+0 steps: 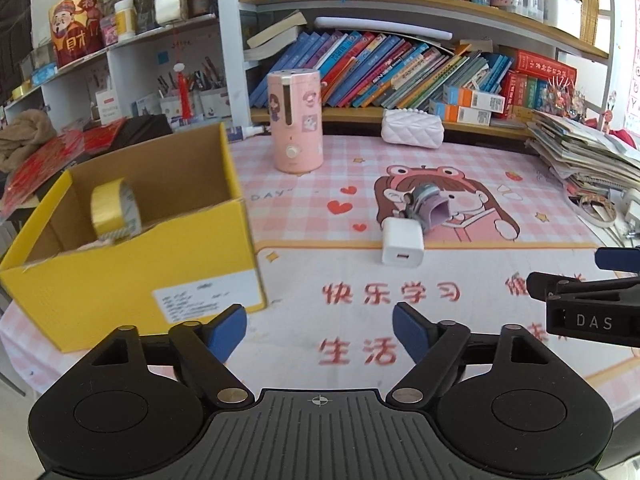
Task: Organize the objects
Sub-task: 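Grasp the white charger with the left tool while the right tool grasps the grey-purple adapter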
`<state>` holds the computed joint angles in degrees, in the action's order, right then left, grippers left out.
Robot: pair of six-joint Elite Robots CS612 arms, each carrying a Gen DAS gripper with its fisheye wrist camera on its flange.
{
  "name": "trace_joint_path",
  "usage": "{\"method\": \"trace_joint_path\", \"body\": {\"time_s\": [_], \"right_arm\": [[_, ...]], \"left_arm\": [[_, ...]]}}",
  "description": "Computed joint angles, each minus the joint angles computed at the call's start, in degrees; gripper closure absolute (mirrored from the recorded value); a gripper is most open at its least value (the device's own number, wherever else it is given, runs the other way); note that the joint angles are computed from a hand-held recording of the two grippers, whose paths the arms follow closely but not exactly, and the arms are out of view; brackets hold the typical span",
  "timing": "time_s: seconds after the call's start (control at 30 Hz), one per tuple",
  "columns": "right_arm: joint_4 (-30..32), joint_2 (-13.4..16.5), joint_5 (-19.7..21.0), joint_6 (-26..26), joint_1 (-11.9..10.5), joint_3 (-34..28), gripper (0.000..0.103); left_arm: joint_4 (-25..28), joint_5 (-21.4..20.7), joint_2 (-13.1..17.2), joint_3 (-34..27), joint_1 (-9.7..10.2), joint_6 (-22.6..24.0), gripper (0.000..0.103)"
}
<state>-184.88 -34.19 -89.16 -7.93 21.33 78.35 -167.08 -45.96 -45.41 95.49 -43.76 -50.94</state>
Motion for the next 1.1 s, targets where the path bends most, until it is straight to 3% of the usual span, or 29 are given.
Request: {"method": "trace_joint_path", "body": {"time_s": [0.37, 0.43, 0.73, 1.1], "right_arm": [[4.7, 4.4, 7.4, -2.3, -2.2, -9.1, 0.041], [5.9, 5.3, 8.9, -2.7, -2.4, -11.1, 0.046], [9.7, 9.4, 11.5, -2.4, -3.1, -20.0, 0.046], [13.1, 11.3, 15.0, -3.7, -3.7, -24.3, 0.046]], "left_arm": [[4.0, -2.2, 4.1, -7.9, 1.73, 1.9, 0.048], [4.8, -2.3, 5.0, -9.6, 2.1, 2.5, 0.048], [5.3, -6.0, 9.7, -17.2, 4.17, 7.4, 0.047], [8.8, -10.1, 14.2, -24.1, 6.09, 11.5, 0.046]]}}
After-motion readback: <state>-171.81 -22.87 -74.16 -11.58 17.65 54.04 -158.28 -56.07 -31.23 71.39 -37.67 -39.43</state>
